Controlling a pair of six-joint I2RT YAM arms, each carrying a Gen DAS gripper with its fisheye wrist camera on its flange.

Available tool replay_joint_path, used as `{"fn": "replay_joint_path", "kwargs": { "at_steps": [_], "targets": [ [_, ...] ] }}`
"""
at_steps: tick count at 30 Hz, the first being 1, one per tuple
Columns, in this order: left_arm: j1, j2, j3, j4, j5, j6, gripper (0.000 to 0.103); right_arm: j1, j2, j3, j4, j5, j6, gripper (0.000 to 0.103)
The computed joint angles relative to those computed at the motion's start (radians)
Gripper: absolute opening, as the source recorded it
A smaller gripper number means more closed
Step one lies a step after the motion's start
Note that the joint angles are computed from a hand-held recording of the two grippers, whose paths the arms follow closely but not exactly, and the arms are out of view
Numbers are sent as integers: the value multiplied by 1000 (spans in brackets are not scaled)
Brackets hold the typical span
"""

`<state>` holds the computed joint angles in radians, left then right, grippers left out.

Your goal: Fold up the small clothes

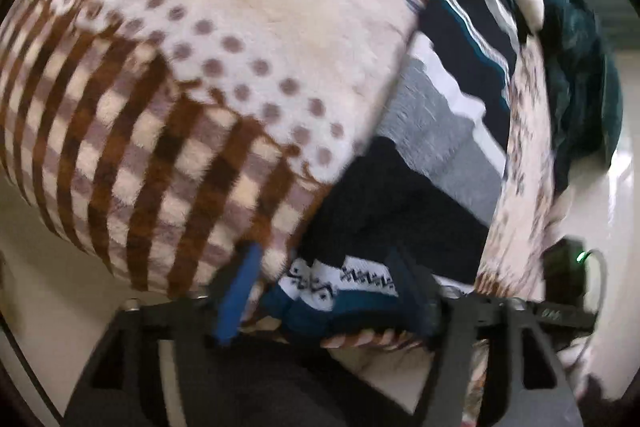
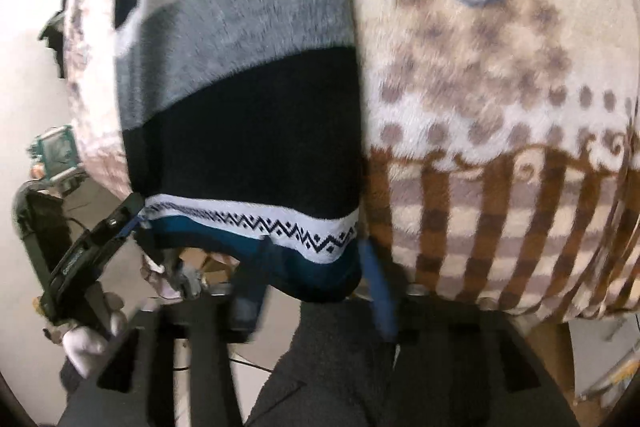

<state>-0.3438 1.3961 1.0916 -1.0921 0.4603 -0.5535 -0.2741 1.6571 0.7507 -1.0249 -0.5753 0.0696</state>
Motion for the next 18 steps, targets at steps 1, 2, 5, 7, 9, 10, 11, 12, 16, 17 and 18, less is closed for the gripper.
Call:
{"fn": "replay_joint_path", "kwargs": {
  "at_steps": [1,2,5,7,9,10,11,12,16,17,18],
  "targets": [
    [22,5,-14,6,27,11,65,-10,2,-7,11,-10,-8,59],
    [38,18,-31,20,59,25,66,-13,13,-15,27,-14,-7,59],
    [3,90,-29,33,94,73,66,-35,70,-51,75,-51,-11,59],
    [-27,131,-11,31,85,95,66,-32,95,-103,142,-104,-3,59],
    [-52,140,15,8,59,104,64,-1,128,-137,222,-169,36,59],
    [-57,132,13,6,56,111,64,13,131,-156,265,-185,70,59],
    [-69,124,11,3,49,112,60,26,120,-177,305,-195,108,60],
    [-79,110,15,-5,37,122,48,28,113,-194,339,-211,134,61],
    [-124,56,-4,17,55,86,7,27,45,-257,404,-241,198,27],
    [-131,46,1,14,58,77,7,31,24,-269,412,-249,214,24],
    [-131,27,7,11,69,61,7,32,0,-277,411,-251,226,21]
  ]
}}
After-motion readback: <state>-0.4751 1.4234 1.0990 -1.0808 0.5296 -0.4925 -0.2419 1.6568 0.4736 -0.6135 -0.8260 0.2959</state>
